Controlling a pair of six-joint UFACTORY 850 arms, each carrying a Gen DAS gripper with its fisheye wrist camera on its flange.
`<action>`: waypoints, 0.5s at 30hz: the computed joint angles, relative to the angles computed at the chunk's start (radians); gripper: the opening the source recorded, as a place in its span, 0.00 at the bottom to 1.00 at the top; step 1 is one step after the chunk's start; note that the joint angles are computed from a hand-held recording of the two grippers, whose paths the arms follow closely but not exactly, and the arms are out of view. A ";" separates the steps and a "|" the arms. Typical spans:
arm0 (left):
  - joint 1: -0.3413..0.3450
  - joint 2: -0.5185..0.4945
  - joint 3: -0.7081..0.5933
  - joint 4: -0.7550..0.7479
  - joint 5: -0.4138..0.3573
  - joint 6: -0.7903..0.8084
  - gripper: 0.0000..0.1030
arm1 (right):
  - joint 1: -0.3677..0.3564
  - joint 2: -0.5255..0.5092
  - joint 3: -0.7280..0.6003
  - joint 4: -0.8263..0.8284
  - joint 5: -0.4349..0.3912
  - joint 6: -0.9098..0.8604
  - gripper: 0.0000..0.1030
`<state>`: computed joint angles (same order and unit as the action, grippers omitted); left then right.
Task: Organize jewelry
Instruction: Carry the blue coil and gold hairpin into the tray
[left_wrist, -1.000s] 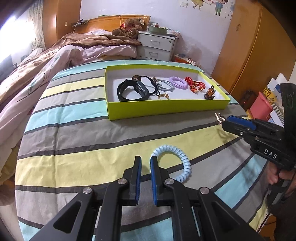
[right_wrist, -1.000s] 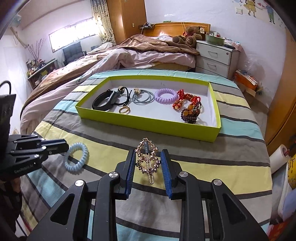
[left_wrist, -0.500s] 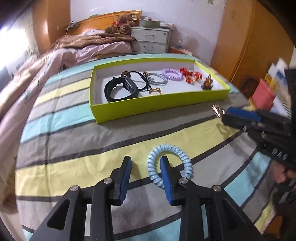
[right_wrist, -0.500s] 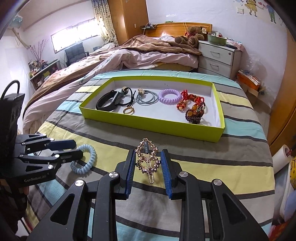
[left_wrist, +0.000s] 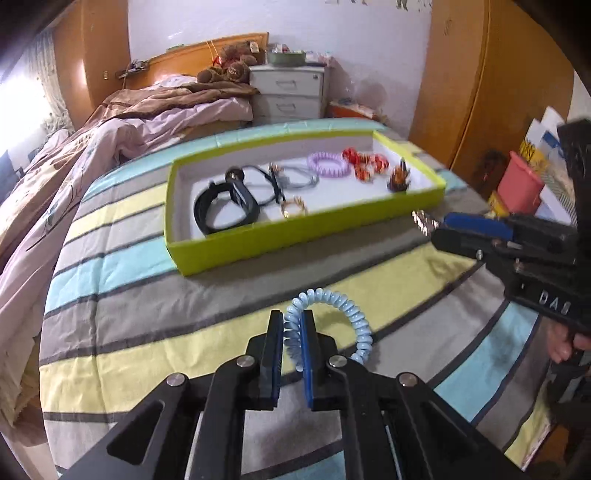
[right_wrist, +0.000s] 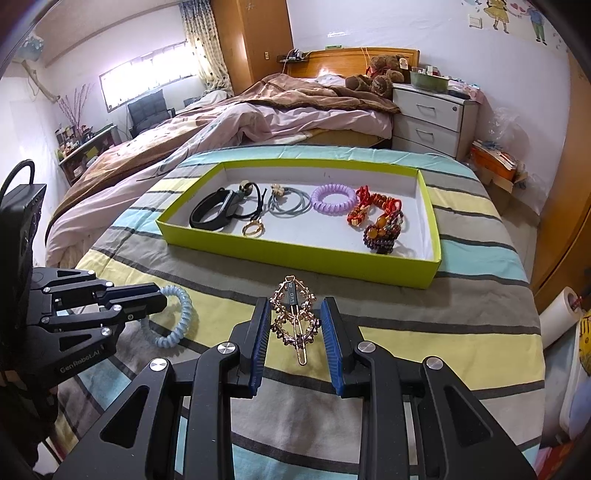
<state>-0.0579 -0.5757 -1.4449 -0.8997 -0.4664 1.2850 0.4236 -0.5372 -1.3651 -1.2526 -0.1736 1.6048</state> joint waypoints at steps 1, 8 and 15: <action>0.001 -0.003 -0.012 -0.003 -0.010 -0.002 0.08 | -0.002 0.002 0.000 -0.021 0.001 0.023 0.28; 0.004 -0.041 -0.115 -0.042 -0.065 -0.023 0.09 | -0.019 -0.005 -0.040 0.019 -0.012 -0.024 0.28; -0.001 -0.151 -0.311 -0.004 -0.138 -0.141 0.09 | -0.042 -0.066 -0.145 0.304 -0.033 -0.331 0.28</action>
<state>-0.0587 -0.7267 -1.7559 -0.9038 -0.6046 1.1439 0.3817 -0.6032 -1.5096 -0.9490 -0.2068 1.2734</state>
